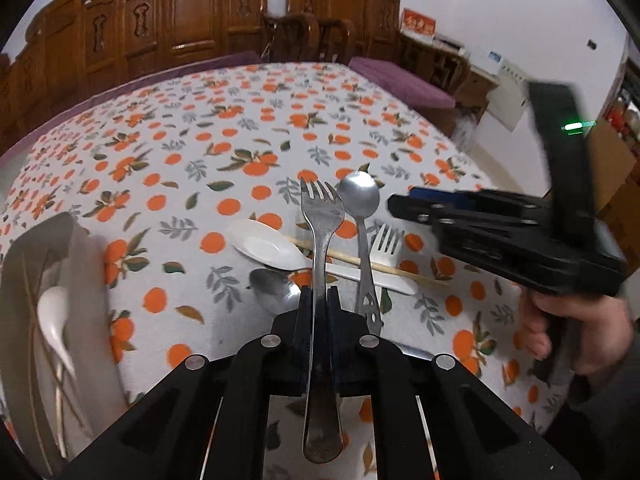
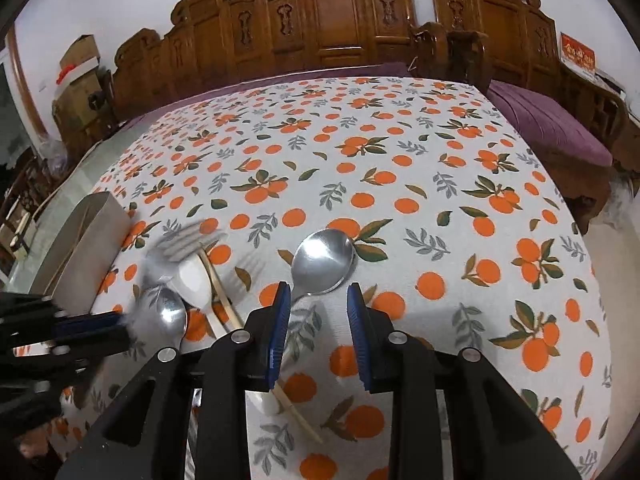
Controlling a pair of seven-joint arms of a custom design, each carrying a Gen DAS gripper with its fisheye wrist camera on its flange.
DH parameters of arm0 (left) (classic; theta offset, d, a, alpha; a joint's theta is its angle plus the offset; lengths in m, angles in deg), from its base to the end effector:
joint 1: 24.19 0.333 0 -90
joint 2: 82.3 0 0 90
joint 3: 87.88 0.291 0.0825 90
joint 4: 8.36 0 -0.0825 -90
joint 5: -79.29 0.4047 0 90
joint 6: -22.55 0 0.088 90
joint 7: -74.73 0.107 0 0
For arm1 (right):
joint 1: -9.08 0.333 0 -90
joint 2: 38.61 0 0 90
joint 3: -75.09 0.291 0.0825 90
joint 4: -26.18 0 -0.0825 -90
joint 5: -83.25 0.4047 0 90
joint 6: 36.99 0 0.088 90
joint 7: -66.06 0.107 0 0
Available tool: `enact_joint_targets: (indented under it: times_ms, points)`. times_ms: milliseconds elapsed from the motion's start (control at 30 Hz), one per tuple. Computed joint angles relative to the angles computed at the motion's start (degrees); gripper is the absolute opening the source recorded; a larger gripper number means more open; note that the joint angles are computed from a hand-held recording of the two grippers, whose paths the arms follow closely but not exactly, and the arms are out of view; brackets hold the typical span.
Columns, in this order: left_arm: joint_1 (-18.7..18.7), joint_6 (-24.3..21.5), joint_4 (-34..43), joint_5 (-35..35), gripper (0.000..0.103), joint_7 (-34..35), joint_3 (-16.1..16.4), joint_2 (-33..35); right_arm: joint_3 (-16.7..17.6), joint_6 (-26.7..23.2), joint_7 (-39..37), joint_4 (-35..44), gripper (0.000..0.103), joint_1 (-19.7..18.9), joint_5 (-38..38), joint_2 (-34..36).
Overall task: Organize utensils
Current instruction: 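Grasp a metal fork with the left tool while the right grasps a metal spoon, then lower the fork into the steel tray and open the left tool while the right carries its spoon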
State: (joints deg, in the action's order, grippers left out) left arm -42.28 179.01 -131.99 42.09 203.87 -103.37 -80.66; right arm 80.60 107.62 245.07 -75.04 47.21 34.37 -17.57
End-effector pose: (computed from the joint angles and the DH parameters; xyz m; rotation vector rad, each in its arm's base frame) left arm 0.5087 -0.3095 0.4034 -1.1644 2.6311 -0.9822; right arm 0.4965 0.4763 0.3617 -1.6114 1.9538 -0.5393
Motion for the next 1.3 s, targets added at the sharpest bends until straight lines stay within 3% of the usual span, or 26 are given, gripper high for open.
enact_joint_targets:
  times_ms: [100, 167, 267, 533, 600, 667, 867, 1000, 1300]
  points:
    - [0.63, -0.67, -1.83, -5.2, 0.007, 5.26, 0.6, -2.88, 0.17, -1.84, -1.92, 2.99, 0.034, -0.02, 1.47, 2.41]
    - [0.88, -1.33, -2.67, -7.63, 0.007, 7.73, 1.26, -4.3, -0.12, -2.34, -2.72, 4.63, 0.049, 0.21, 1.9, 3.67]
    - [1.13, -1.87, -3.19, -9.54, 0.007, 9.57, 1.96, -5.32, -0.73, -3.95, -2.85, 6.79, 0.055, 0.67, 2.71, 5.36]
    - [1.99, -2.29, -3.08, -11.92, 0.007, 11.11, 2.95, -6.26, -1.81, -5.75, -5.33, 9.91, 0.057, 0.42, 4.94, 8.31]
    - [2.24, -2.13, -3.05, -11.85, 0.007, 10.82, 3.08, -6.32, -2.09, -6.44, -5.29, 10.63, 0.052, 0.71, 4.99, 8.74]
    - [2.42, -1.85, -3.15, -11.99, 0.007, 10.72, 3.17, -6.51, -1.97, -8.58, -6.84, 12.27, 0.028, 1.18, 5.27, 9.59]
    - [2.66, -0.44, -3.71, -11.57, 0.007, 10.21, 3.28, -7.31, -2.33, -3.31, -5.67, 10.05, 0.007, 1.02, 4.91, 7.91]
    - [2.8, 0.36, -4.28, -11.26, 0.007, 10.01, 3.58, -8.18, -2.53, 0.57, -3.06, 8.56, 0.003, 0.95, 3.71, 6.44]
    - [4.21, 1.87, -6.09, -10.13, 0.007, 8.18, 5.08, -10.92, -3.28, -0.66, 1.23, 9.5, 0.002, 3.98, -3.6, 3.92]
